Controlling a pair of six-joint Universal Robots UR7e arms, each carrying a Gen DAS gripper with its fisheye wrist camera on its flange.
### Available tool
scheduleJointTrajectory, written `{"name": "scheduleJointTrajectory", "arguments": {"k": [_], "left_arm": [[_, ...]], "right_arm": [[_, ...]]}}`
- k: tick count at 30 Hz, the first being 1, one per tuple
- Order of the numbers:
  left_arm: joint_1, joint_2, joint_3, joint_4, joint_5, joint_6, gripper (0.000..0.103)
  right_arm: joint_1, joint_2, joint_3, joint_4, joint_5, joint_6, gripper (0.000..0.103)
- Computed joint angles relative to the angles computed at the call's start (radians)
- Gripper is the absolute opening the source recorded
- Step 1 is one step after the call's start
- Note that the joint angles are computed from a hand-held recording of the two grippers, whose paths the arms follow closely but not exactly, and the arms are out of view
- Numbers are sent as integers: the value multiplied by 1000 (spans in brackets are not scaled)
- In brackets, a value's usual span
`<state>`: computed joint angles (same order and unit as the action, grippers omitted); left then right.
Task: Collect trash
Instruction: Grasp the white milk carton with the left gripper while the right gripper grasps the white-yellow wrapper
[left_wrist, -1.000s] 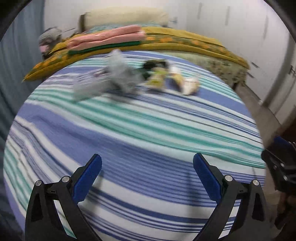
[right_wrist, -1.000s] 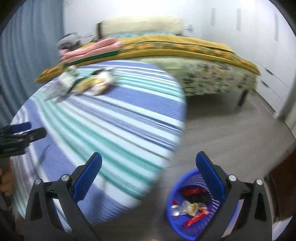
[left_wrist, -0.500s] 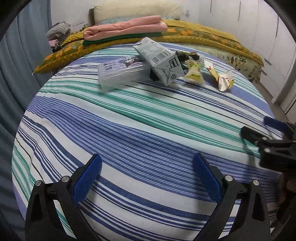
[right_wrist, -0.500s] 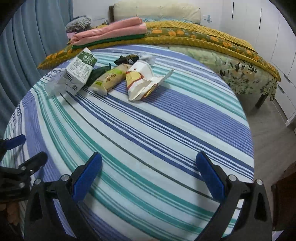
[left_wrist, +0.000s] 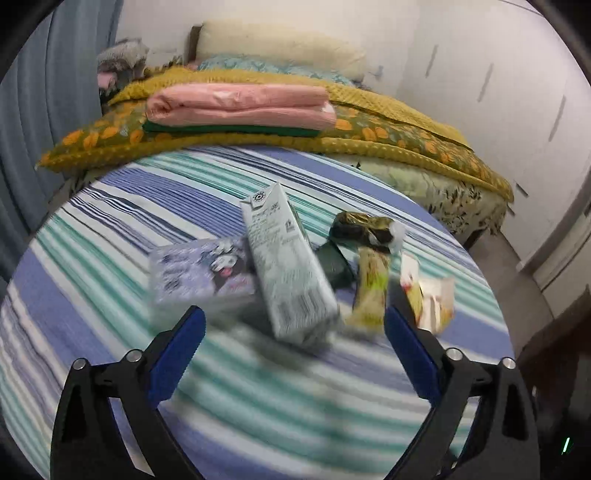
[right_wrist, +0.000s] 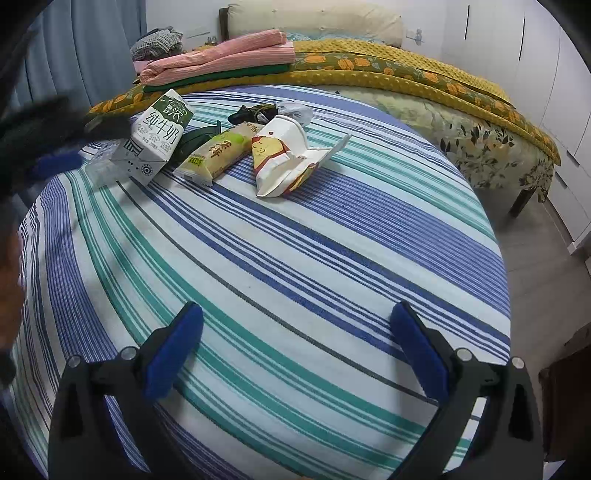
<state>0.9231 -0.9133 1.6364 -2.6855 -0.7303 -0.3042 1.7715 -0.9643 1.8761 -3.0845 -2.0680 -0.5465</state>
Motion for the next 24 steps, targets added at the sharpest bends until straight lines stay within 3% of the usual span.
{"name": "scheduleJointTrajectory", "arguments": {"k": [3,5,8,12,17,20,24], "left_arm": [[19,30,-58,81,-13,-55,79],[14,42,-65,78,17,-53,74],[19,44,-65,72,-7,-31,42],[4,20,-22,44,4,-2,40],[-59,-96,125,56,38,36,40],[-105,-186,240,110,64,12,40],[-126,-233,314,152,57,-22,41]], "right_arm": [[0,0,0,-1,-1,0,98],[0,0,0,-1,-1,0,98],[0,0,0,-2,-1,0,98],[0,-1,0,-2,0,1,98],[0,-1,0,-2,0,1,98],[0,-1,0,-2,-1,1,98],[0,-2,0,-2,-1,2,98]]}}
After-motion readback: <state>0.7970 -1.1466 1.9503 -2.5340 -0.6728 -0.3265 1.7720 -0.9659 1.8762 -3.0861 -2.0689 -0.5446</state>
